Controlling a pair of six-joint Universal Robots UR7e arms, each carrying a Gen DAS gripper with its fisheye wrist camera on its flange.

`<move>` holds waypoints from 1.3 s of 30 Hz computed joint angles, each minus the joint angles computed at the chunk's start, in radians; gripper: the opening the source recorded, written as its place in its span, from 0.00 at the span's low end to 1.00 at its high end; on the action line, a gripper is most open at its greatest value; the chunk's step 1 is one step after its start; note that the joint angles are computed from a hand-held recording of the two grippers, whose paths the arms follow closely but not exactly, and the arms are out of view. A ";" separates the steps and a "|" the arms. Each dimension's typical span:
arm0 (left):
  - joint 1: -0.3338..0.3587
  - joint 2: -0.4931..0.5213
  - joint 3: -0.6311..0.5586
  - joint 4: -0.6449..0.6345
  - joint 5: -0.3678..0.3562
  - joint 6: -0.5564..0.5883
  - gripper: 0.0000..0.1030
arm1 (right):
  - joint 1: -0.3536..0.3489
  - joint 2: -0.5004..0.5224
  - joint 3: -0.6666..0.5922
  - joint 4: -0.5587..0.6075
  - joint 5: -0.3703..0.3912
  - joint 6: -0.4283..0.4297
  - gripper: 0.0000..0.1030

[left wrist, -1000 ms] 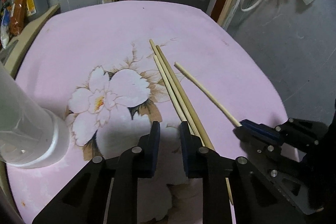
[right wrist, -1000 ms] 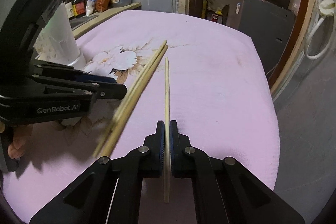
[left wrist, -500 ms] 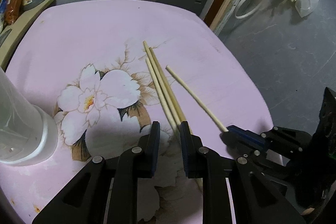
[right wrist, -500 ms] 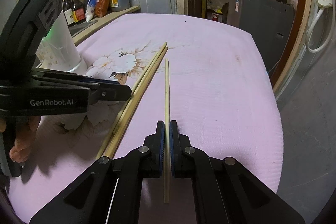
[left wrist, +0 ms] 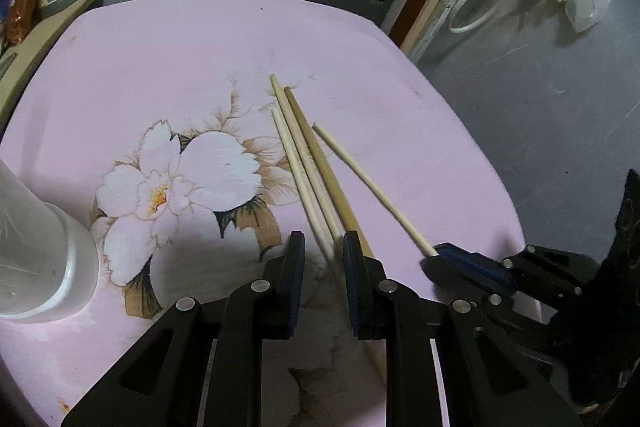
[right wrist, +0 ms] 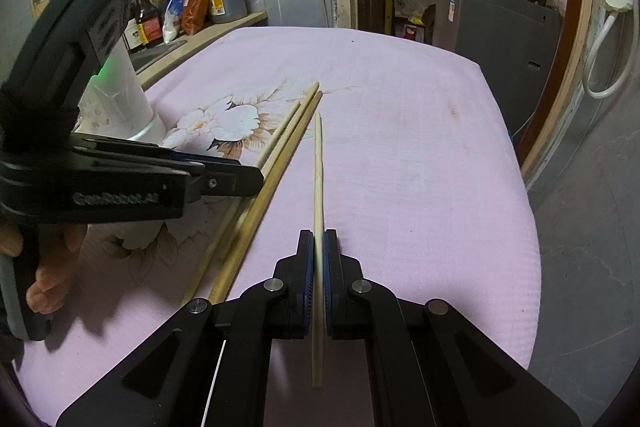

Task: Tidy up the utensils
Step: 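Close the right tool on one chopstick while the left tool grasps another chopstick, then lift the chopstick with the right tool while the left tool lifts its chopstick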

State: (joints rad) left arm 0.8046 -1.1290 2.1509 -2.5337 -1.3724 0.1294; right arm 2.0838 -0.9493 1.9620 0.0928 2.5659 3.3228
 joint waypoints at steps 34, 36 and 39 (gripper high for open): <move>-0.002 -0.066 -0.024 0.171 0.076 -0.065 0.03 | -0.084 0.074 -0.220 0.387 -0.088 0.040 0.05; -0.005 -0.062 -0.027 0.177 0.078 -0.065 0.03 | -0.105 0.093 -0.264 0.444 -0.105 0.047 0.08; -0.018 -0.045 -0.023 0.155 0.089 -0.059 0.03 | -0.138 0.081 -0.274 0.450 -0.150 0.069 0.09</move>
